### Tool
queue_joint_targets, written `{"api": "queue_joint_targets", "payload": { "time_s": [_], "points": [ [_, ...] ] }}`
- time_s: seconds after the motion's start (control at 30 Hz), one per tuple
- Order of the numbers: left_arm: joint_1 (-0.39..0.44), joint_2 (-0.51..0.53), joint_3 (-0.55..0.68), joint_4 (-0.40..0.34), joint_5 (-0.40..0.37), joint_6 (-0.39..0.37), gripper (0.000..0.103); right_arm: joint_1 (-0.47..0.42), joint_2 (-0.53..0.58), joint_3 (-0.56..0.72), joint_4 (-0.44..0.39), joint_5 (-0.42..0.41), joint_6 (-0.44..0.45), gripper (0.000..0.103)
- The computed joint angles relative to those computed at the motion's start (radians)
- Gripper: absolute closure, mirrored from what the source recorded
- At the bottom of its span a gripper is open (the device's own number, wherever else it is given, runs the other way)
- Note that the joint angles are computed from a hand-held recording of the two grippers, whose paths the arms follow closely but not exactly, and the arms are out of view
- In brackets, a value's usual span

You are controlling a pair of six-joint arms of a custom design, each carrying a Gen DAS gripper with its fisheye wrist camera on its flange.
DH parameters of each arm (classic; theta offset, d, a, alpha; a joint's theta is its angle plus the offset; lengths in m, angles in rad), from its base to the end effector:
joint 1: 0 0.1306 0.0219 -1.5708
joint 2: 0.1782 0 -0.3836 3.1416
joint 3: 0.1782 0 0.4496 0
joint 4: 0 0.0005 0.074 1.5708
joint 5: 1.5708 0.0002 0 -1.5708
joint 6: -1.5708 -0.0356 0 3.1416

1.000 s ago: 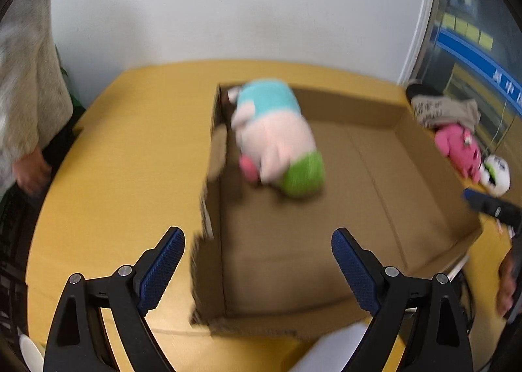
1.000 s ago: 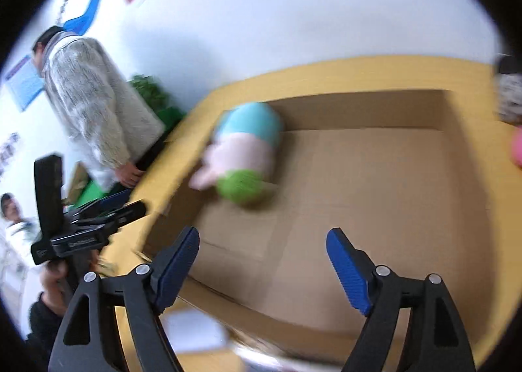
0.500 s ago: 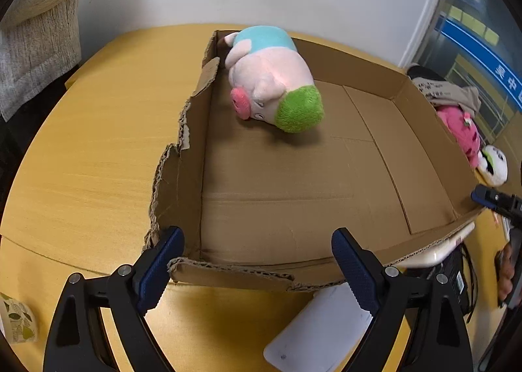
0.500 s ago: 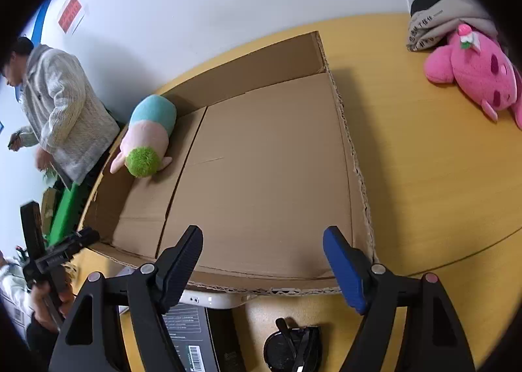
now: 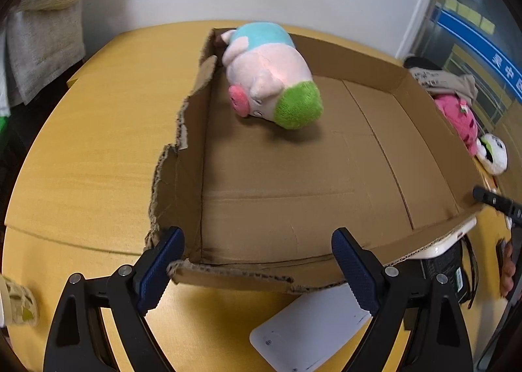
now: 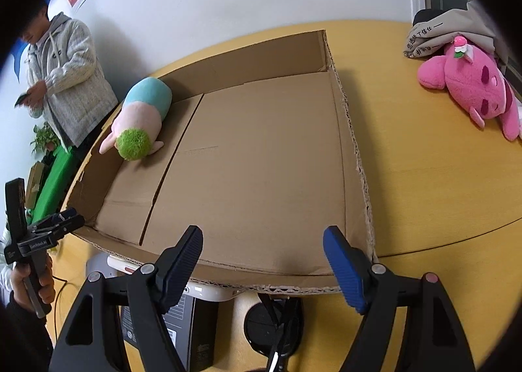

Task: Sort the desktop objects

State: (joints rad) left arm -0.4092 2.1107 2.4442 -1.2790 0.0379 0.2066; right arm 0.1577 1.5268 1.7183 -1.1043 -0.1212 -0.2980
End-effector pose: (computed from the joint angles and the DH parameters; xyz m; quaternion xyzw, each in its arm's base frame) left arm 0.6994 -0.3053 0.4777 0.1020 0.9459 -0.1104 0.2876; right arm 0.5735 0.0950 0.5097 0.0467 0.9437 0.1287 0.3012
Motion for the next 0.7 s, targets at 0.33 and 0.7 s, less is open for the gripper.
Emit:
{"api": "queue_joint_targets", "payload": {
  "time_s": [0.33,0.7],
  "points": [
    [-0.027,-0.294,-0.361,0.398,-0.198,0.034,0.000,0.000,-0.052,-0.026,0.052,0.016,0.069,0.023],
    [-0.083,-0.383,-0.455,0.443,-0.235,0.033,0.099,0.054,-0.155,-0.088,0.202,0.169,0.228,0.098]
  ]
}}
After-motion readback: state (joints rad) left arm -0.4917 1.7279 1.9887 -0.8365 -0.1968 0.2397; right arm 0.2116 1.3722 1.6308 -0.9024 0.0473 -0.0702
